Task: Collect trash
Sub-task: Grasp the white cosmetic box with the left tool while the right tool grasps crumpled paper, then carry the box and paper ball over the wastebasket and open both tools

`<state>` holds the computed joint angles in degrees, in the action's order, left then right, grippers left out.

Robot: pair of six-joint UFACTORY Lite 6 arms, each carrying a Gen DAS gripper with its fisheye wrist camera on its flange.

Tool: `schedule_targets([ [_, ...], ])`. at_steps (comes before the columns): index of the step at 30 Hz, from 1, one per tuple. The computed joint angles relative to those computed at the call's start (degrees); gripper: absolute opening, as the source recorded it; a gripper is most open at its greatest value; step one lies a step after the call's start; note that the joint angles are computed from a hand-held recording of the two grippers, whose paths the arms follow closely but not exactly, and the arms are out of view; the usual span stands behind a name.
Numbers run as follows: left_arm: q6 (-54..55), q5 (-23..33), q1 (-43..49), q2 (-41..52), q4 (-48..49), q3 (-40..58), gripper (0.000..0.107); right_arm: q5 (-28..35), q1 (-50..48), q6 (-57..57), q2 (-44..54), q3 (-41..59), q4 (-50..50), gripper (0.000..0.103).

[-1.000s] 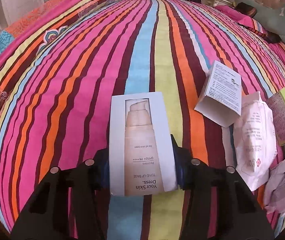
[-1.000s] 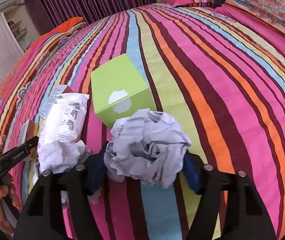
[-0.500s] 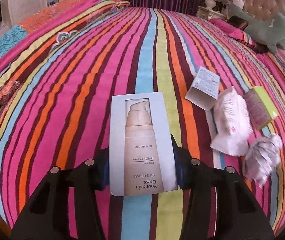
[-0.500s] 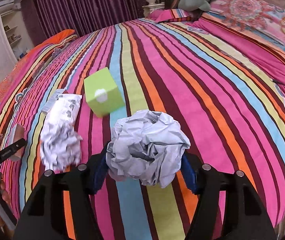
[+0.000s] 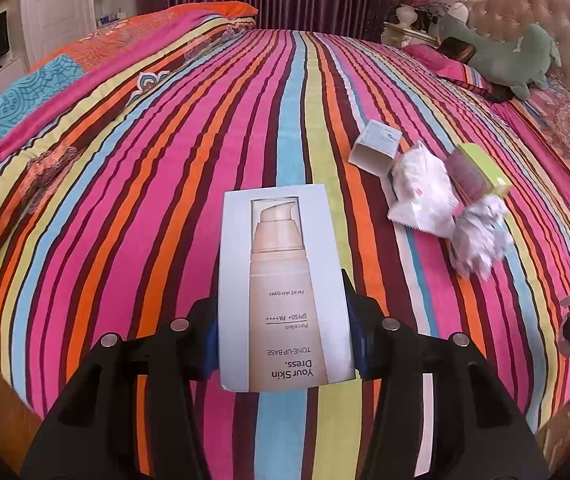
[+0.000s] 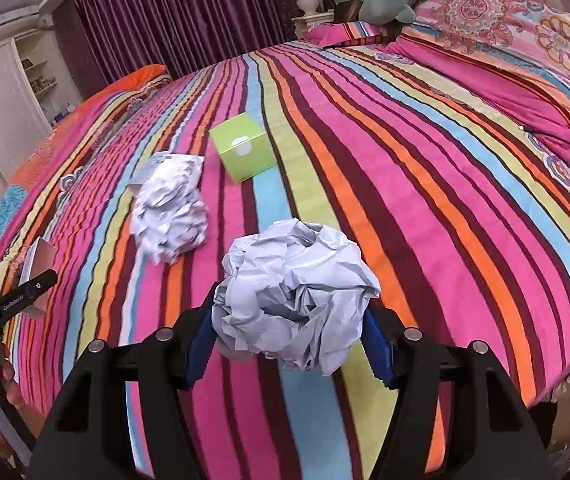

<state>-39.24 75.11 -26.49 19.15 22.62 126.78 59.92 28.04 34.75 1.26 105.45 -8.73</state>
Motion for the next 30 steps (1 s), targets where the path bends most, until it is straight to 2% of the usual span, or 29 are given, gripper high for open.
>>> schedule_targets([
  [6, -5.9, -0.4, -7.2, -12.8, 3.1, -15.2, 0.049, 1.4, 7.9, 7.3, -8.8, -8.0, -4.9, 0.060],
  [16, -20.5, 6.5, -28.4, -29.3, 9.1, -34.3, 0.049, 8.8, 30.7, 27.7, -20.8, -19.7, -17.0, 0.060],
  [26, -35.4, 14.0, -48.5, -36.2, 9.9, -45.3, 0.049, 17.9, 49.4, 41.1, -22.5, -23.5, -22.6, 0.060],
  [30, -41.1, 13.1, -54.7, -37.1, 6.9, -49.2, 0.049, 18.2, 53.7, 46.2, -23.8, -27.0, -19.9, 0.060],
])
